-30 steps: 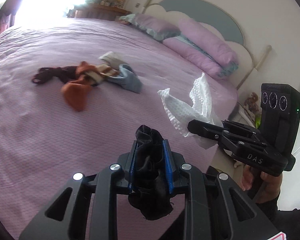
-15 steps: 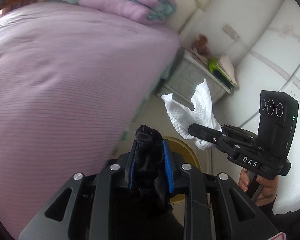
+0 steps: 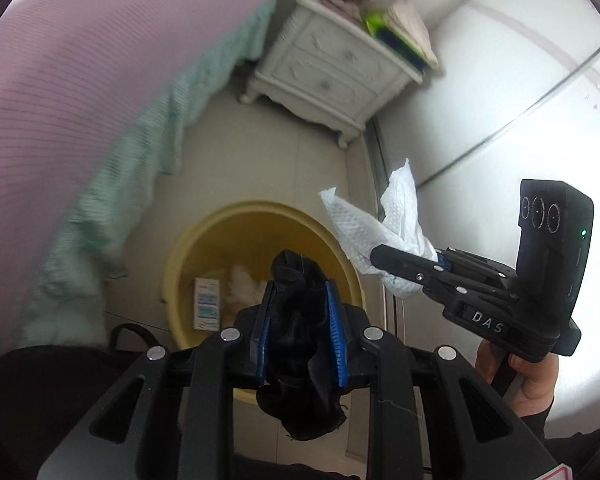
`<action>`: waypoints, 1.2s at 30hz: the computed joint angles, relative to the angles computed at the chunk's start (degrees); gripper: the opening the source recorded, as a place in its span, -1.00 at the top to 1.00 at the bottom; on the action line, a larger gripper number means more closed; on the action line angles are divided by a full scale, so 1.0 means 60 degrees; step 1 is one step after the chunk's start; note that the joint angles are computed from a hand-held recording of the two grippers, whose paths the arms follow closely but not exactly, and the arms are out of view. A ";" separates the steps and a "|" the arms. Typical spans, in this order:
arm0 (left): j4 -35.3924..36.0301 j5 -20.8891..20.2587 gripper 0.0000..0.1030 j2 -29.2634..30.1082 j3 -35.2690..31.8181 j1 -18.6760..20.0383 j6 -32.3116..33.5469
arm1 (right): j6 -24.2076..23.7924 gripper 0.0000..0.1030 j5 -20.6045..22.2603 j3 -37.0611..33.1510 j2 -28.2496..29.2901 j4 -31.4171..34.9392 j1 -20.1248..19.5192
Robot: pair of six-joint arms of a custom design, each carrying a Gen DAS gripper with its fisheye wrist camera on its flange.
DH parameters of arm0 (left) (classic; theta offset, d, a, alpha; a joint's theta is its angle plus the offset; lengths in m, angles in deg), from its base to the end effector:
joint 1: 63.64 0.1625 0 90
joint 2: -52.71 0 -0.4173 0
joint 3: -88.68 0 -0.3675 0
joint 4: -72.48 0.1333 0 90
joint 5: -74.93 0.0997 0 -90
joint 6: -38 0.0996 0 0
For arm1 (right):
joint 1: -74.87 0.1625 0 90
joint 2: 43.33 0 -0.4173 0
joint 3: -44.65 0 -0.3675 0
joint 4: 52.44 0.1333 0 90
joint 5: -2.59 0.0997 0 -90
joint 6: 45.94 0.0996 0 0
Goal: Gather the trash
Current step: 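Carry sock and bag to the wastebasket and open both tools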
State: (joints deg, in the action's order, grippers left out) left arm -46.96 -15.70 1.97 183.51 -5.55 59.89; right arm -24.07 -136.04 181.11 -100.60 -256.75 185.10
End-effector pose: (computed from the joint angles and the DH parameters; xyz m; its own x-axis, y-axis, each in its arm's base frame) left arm -0.2046 -0.5786 0.1083 -0.5983 0.7945 0.1042 0.7915 0.5659 0.2307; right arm 0.1981 -0.3682 0.1561 -0.8194 0.4497 0.3554 0.0241 0.6465 -0.7625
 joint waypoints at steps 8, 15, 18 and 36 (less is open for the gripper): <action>-0.0132 0.0381 -0.51 0.0574 0.0295 -0.0262 -0.0331 | 0.0745 0.68 -0.0067 0.0657 -0.0093 -0.0048 -0.0268; -0.0310 0.0872 -0.54 0.0434 0.0330 -0.0135 -0.0177 | 0.0730 0.58 0.0211 0.0656 -0.0057 0.0348 -0.0587; -0.0234 0.0894 -0.54 0.0420 0.0163 0.0007 -0.0312 | 0.0726 0.35 0.0343 0.0568 0.0033 0.0430 -0.0602; -0.0253 0.0769 -0.55 0.0406 0.0011 0.0203 -0.0407 | 0.1224 -0.34 0.0268 0.0316 0.0135 0.1688 -0.0763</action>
